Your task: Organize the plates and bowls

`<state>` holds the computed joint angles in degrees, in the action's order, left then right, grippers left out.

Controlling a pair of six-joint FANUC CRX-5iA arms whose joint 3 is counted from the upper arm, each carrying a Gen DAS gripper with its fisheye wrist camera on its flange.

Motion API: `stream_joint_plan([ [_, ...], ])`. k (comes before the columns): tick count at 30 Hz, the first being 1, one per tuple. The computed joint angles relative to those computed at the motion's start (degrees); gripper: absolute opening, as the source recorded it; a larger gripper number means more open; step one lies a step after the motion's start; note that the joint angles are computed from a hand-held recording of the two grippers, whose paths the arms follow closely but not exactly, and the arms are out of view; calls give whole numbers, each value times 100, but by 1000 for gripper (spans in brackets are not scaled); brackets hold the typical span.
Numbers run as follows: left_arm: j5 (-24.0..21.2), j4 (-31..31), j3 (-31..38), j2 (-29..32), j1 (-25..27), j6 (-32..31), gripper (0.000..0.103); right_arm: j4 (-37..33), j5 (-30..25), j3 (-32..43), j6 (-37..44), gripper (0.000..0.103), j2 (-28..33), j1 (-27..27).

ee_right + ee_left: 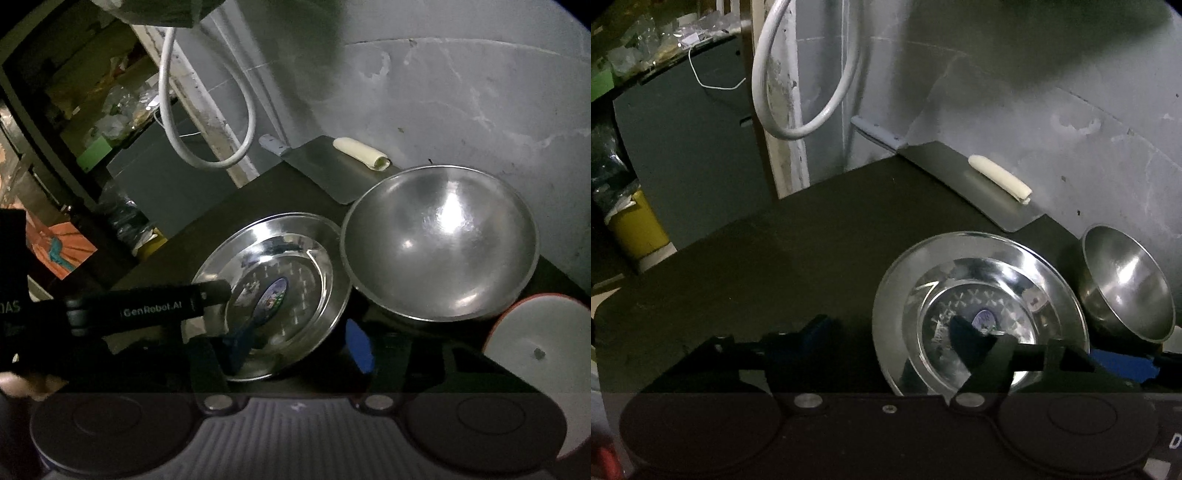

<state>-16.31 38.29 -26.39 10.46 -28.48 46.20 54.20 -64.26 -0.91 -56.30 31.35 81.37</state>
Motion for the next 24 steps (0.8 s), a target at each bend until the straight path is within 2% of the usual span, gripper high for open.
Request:
stream_joint_plan([
  [6, -196, -608, 180, 66, 65, 507, 39, -14, -88, -35, -144, 35, 18, 7],
  [9, -132, -148, 11, 25, 58, 49, 29, 25, -63, -102, -204, 25, -6, 9],
  [12, -83, -93, -77, -49, 62, -71, 29, -49, -95, -43, -82, 20, 26, 12],
  [17, 61, 56, -406, -379, 105, -326, 28, 143, -42, -106, -114, 20, -9, 58],
  [24, 386, 880, -1239, -1188, 109, -1084, 28, 504, -90, -95, -80, 20, -45, 236],
])
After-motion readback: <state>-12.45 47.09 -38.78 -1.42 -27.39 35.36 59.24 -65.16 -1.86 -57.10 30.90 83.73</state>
